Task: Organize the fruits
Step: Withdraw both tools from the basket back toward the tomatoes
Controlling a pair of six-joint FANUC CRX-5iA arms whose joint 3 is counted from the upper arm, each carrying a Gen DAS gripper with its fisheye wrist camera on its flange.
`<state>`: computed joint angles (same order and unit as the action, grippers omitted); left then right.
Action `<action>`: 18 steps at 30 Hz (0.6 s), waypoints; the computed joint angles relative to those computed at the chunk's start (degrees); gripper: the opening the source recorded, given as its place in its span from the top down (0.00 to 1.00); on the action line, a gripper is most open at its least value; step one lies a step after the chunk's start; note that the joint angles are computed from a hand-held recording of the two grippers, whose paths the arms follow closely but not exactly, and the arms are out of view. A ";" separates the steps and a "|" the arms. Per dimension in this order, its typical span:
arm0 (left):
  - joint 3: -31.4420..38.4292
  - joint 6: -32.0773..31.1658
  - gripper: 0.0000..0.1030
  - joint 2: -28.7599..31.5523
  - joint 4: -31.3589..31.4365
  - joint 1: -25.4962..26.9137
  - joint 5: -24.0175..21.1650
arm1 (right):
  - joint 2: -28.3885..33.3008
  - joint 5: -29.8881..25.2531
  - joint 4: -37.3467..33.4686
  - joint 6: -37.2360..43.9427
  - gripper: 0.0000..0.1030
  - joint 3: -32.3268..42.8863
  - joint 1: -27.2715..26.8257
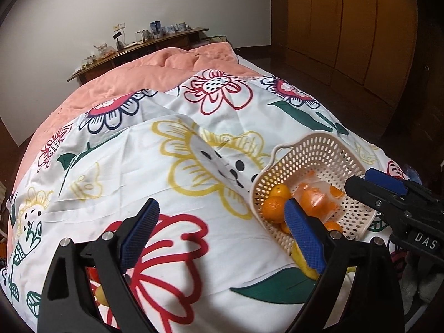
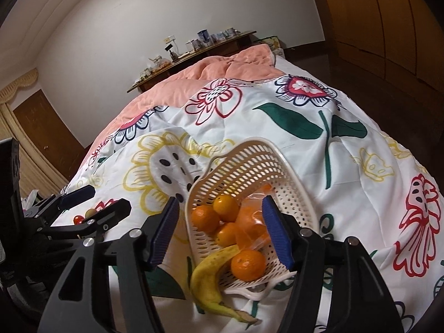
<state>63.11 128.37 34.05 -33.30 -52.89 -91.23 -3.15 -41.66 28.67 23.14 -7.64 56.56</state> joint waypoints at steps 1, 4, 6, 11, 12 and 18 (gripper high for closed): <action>-1.00 0.50 0.10 -0.72 -0.17 -0.03 0.27 | 0.17 -0.20 -0.04 0.16 0.39 0.27 0.24; -3.15 1.52 0.09 -2.24 -0.92 -0.20 0.77 | 0.94 -1.06 -0.61 1.18 0.39 1.58 0.89; -4.40 2.14 0.08 -3.11 -1.67 -0.38 0.94 | 1.39 -1.58 -1.02 1.87 0.39 2.34 1.29; -8.12 4.07 0.08 -5.68 -2.38 -0.37 1.82 | 2.92 -3.02 -2.51 4.06 0.39 4.84 2.54; -9.33 4.73 0.08 -6.52 -2.47 -0.34 2.15 | 3.30 -3.41 -2.62 4.35 0.39 5.39 2.86; -14.48 7.64 0.08 -10.29 -3.97 -0.50 3.11 | 5.53 -5.55 -3.34 6.52 0.33 8.70 4.60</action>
<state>48.63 136.01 23.76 -37.27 -53.39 -88.13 2.37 -47.21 25.34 29.67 1.06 61.16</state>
